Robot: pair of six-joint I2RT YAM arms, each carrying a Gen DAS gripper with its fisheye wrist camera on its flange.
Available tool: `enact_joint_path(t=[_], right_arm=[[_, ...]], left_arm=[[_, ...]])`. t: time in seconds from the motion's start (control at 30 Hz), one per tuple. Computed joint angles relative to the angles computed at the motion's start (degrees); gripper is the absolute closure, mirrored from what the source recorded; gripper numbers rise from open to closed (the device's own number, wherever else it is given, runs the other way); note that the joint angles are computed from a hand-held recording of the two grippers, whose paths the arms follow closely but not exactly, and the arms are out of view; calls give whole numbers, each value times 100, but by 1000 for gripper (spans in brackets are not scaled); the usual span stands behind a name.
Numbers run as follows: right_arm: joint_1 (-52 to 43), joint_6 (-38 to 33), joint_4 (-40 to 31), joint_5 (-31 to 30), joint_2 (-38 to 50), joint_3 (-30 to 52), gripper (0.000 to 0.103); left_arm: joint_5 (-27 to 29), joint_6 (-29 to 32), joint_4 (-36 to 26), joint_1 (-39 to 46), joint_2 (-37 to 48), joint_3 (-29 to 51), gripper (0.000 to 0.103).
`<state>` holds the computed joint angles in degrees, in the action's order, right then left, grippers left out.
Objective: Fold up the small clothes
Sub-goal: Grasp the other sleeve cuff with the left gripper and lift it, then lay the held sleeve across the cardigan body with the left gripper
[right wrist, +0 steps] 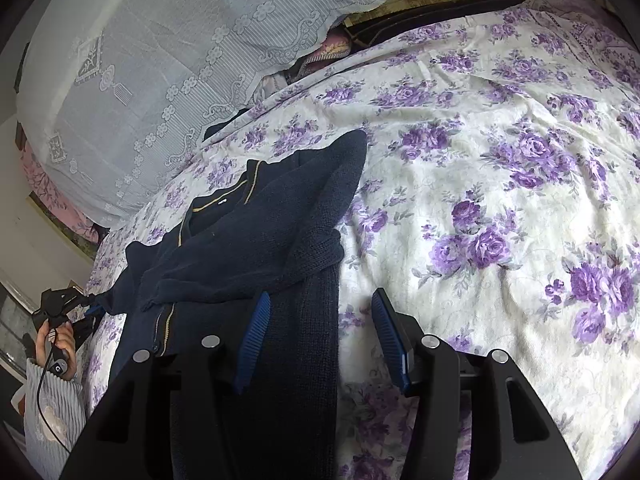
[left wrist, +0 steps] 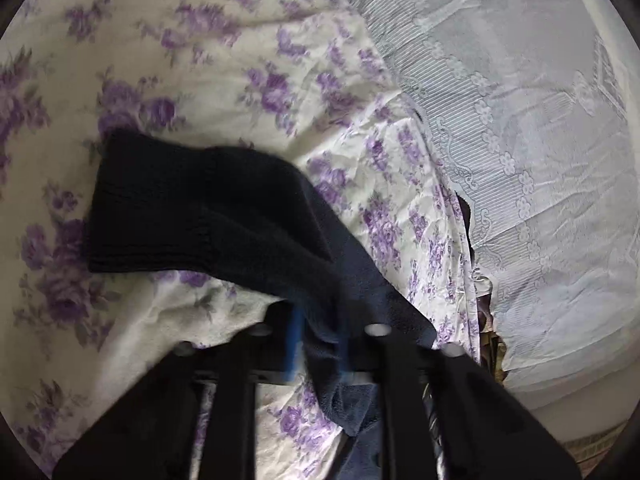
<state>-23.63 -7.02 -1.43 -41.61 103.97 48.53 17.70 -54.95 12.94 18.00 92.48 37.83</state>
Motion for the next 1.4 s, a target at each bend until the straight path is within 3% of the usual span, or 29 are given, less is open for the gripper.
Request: enact_joint_path(t=[0.33, 0.63, 0.93, 1.4], right_arm=[[-4, -3, -5, -7, 4, 4, 50], [-4, 2, 4, -5, 7, 0, 50], [1, -1, -14, -15, 8, 7, 49], [13, 16, -1, -14, -12, -18, 49]], left_arm=[[-2196, 1655, -1741, -1372, -1400, 747, 94], [-3448, 2486, -2331, -3337, -836, 1759, 94], [-3747, 2644, -2311, -4512, 287, 2449, 94], [-3400, 2648, -2182, -5252, 1863, 3232, 94]])
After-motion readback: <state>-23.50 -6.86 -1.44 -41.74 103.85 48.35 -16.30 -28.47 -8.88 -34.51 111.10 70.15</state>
